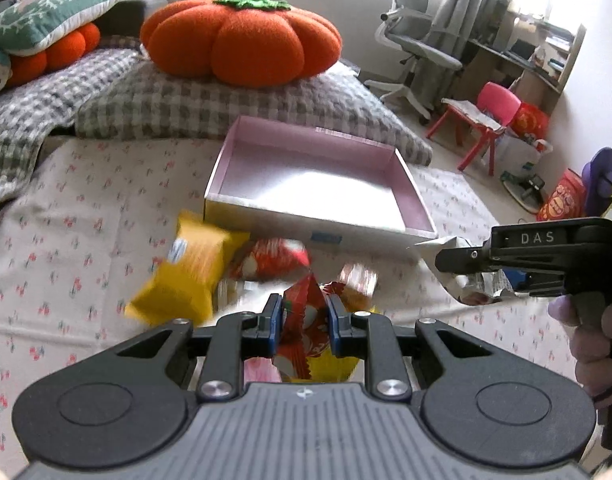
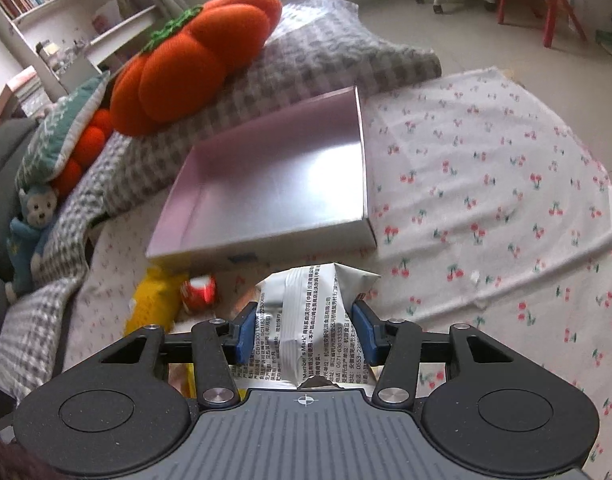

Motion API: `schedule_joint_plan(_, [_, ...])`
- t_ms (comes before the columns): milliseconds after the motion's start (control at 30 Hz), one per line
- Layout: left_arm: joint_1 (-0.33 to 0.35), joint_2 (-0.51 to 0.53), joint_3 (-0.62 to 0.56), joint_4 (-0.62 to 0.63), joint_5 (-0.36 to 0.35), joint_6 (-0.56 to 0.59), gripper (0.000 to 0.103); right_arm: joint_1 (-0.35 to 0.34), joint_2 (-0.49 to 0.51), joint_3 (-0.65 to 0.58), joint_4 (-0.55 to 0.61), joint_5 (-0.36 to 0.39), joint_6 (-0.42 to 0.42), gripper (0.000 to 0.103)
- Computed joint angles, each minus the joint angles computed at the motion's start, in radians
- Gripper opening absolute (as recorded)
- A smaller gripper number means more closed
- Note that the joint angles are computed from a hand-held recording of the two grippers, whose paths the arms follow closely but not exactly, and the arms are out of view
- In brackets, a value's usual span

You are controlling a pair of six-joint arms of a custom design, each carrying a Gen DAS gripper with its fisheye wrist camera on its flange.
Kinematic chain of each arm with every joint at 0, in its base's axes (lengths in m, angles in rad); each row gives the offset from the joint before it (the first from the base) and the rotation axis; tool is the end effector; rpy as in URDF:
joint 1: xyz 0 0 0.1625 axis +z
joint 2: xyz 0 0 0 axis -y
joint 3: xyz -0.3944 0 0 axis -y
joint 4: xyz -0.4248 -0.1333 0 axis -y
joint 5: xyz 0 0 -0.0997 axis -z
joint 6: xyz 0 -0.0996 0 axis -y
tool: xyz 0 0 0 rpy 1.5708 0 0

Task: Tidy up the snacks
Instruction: 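Carry both wrappers over the pink box and open both tools to drop them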

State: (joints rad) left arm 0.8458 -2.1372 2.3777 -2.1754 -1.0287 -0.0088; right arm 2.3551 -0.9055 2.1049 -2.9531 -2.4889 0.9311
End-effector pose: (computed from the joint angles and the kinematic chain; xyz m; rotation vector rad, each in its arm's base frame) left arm -0.0769 -0.3654 0.3499 0.8088 2.5513 -0.7258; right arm 0.3962 -0.3204 0.0356 -0.2916 -2.4455 1.0673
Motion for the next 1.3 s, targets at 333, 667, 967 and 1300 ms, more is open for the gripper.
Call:
schedule_joint_plan(333, [0.07,0.344,-0.112,-0.341,0.012,0.159,0.021,-0.101,0.05,-0.061,-0.288,0.048,-0.256,0.049])
schedule_joint_plan(667, [0.173,0.568,-0.191,-0.583,-0.032,0.349,0.021,-0.229,0.103,-0.072,-0.581,0.178,-0.509,0.049])
schedule_joint_plan(967, [0.192,0.579,-0.207,-0.483,0.019,0.355,0.021,-0.26,0.13,-0.092,-0.548,0.184,-0.551,0.049])
schedule_joint_plan(1300, [0.179,0.51,-0.204,-0.331,0.058,0.258,0.021,-0.254,0.134,-0.094,-0.475,0.145,-0.528,0.049])
